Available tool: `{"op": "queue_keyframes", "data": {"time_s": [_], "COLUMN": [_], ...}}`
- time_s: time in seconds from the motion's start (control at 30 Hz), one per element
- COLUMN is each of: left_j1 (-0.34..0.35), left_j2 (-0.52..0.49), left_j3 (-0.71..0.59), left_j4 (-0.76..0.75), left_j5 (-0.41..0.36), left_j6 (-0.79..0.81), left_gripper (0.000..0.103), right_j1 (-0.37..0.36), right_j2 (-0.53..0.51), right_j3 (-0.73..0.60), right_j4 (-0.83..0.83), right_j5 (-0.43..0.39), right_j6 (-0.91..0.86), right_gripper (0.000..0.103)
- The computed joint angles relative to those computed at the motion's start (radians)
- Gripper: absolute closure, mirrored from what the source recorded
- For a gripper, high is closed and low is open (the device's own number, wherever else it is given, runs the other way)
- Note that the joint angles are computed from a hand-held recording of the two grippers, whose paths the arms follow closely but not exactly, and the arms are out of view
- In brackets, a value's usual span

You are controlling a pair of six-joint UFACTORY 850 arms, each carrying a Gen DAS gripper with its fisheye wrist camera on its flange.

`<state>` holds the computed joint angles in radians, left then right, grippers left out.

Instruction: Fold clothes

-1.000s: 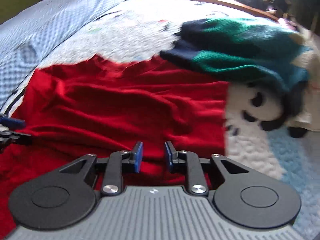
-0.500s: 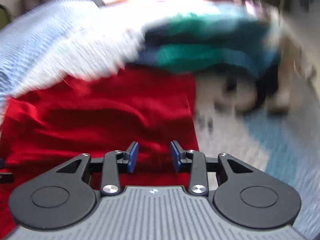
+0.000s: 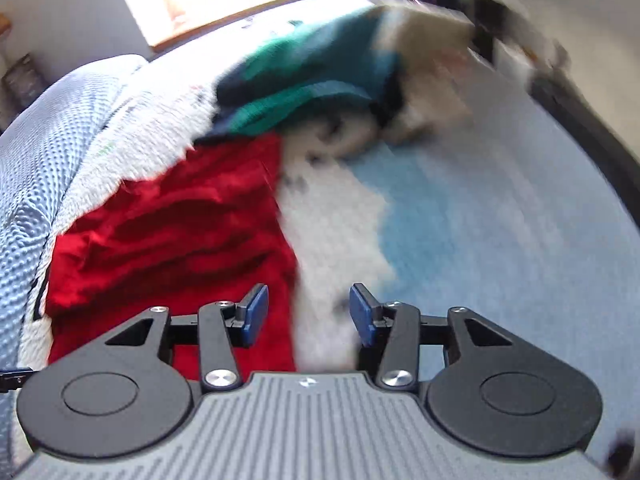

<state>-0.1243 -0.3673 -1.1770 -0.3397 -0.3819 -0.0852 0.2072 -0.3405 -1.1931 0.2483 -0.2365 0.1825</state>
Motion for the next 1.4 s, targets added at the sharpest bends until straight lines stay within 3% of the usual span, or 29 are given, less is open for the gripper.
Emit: {"op": "queue_keyframes", "data": {"time_s": [0.07, 0.2, 0.4, 0.47, 0.57, 0.87, 1.13, 1.3, 1.4], "left_j1": [0.013, 0.039, 0.097, 0.104, 0.092, 0.049, 0.044, 0.041, 0.042], "left_j2": [0.042, 0.09, 0.125, 0.145, 0.191, 0.259, 0.255, 0.259, 0.266], "left_j3": [0.053, 0.141, 0.247, 0.289, 0.349, 0.424, 0.416, 0.415, 0.421], "left_j4": [-0.114, -0.3, -0.572, -0.632, -0.694, -0.768, -0.676, -0.66, -0.631], "left_j5": [-0.02, -0.074, -0.237, -0.243, -0.184, -0.102, -0.154, -0.155, -0.146], "left_j6": [0.083, 0.238, 0.328, 0.326, 0.343, 0.386, 0.364, 0.306, 0.292], "left_gripper": [0.032, 0.032, 0.032, 0.032, 0.033, 0.034, 0.034, 0.034, 0.043], "right_j1": [-0.011, -0.04, -0.072, -0.086, -0.093, -0.135, -0.171, -0.187, -0.184], "right_j2": [0.057, 0.154, 0.195, 0.19, 0.178, 0.16, 0.148, 0.139, 0.126], "right_j3": [0.074, 0.222, 0.312, 0.321, 0.324, 0.33, 0.348, 0.342, 0.326], "right_j4": [0.068, 0.398, 0.525, 0.557, 0.54, 0.653, 0.799, 0.796, 0.775], "right_j5": [-0.041, -0.1, -0.214, -0.256, -0.284, -0.358, -0.403, -0.44, -0.463], "right_j6": [-0.002, -0.21, -0.354, -0.405, -0.414, -0.589, -0.668, -0.663, -0.66], "right_gripper": [0.055, 0.056, 0.057, 0.059, 0.065, 0.065, 0.063, 0.065, 0.065]}}
